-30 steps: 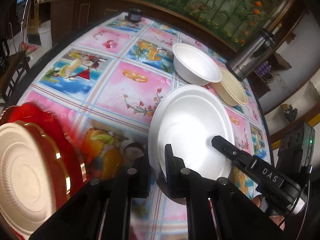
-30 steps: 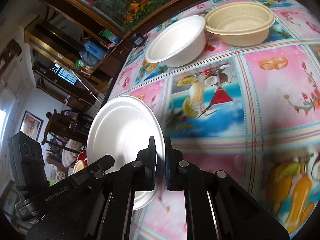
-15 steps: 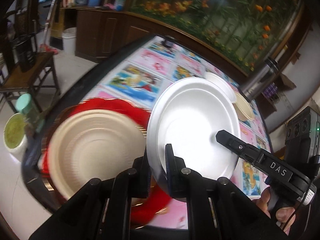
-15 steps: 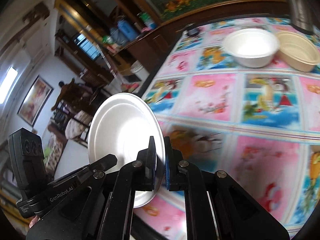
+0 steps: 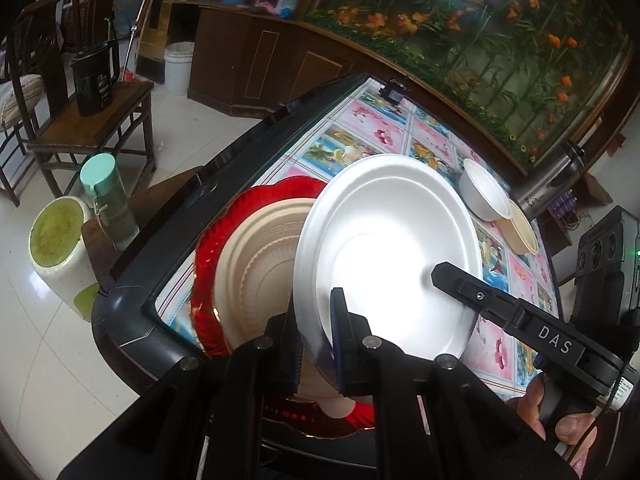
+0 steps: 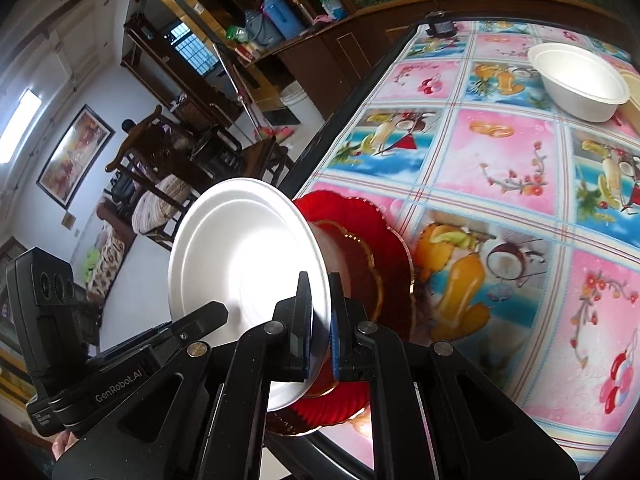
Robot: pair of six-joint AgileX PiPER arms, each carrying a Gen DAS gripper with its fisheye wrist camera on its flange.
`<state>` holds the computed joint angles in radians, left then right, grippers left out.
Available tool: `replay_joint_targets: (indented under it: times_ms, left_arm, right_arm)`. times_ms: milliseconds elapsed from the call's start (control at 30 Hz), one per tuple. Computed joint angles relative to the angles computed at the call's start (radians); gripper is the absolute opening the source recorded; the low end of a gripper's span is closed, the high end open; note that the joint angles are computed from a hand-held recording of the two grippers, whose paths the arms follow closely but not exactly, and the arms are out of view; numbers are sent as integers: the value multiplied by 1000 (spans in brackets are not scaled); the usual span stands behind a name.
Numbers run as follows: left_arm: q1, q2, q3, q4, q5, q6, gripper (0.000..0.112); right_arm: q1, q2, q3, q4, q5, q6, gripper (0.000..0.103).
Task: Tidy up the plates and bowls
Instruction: 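Carry the white plate with the right gripper over the red plate stack, then lower the white plate onto the stack and open the right gripper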
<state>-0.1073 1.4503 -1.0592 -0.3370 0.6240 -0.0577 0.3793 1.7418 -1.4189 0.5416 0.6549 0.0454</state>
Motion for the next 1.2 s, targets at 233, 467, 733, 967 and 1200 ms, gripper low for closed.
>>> replay_joint_targets:
  times_ms: [233, 467, 733, 967, 1200]
  left_arm:
    - [21, -8, 15, -21, 5, 26, 10]
    - [40, 1, 14, -32, 17, 43, 11]
    - [53, 24, 7, -38, 34, 47, 11]
    - [56, 39, -3, -43, 43, 48, 11]
    - [48, 47, -12, -6, 45, 21, 12]
  right_arm:
    - [11, 27, -28, -13, 7, 16, 7]
    - [22, 47, -45, -26, 18, 33, 7]
    - [25, 70, -53, -22, 27, 36, 7]
    - [23, 91, -59, -11, 31, 29, 7]
    - [27, 96, -58, -14, 24, 23, 7]
